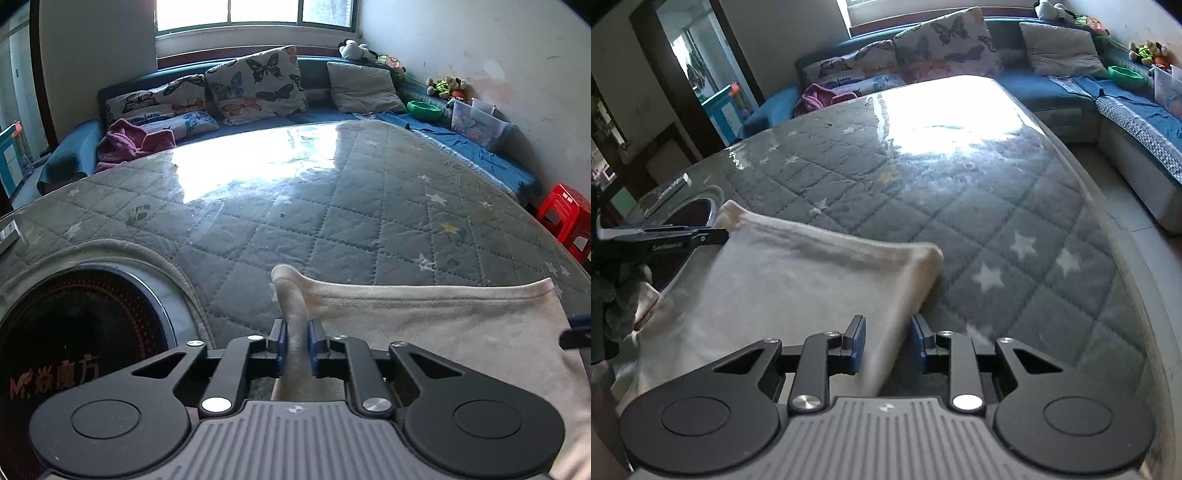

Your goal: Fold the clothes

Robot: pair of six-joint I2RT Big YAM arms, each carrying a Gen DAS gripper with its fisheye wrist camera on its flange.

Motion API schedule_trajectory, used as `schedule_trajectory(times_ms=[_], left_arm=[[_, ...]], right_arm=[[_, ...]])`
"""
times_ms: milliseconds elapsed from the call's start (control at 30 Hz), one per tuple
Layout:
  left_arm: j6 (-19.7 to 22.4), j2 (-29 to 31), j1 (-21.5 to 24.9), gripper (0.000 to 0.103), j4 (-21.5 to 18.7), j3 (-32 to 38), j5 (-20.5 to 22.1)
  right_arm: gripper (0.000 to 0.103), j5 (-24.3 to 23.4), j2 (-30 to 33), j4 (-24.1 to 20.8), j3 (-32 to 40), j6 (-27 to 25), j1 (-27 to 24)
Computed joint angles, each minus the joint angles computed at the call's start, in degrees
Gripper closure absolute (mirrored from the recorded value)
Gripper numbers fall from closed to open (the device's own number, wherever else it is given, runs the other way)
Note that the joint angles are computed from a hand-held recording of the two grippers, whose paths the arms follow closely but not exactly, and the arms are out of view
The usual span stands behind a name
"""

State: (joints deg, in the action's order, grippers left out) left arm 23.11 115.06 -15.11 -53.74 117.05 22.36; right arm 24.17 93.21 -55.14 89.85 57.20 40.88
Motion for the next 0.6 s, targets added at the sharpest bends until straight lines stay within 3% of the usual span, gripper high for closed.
schedule_trajectory(times_ms=[33,233,467,600], left_arm=[[-0.16,0.28,0.01,0.093,-0.03,0.42,0.06],[-3.29,3.98,-0.34,0.094,-0.44,6.69,-1.68],[-10.16,13.71,-1.1,0.094,-5.18,24.08,-6.45],[-10.89,17.1,-1.14,0.093,-7.51,29.41,-8.27]], right_arm=[[0.098,-0.22,0.75,-0.41,0.84,-1.0,-0.56],[0.098,0.94,5.68,-3.92,7.93,-9.25,-3.2],[0.099,5.01,12.11,-4.47,17.56,-19.87,-7.24],[0.093,6.29,14.59,-5.49,21.72,-22.25,-8.29]])
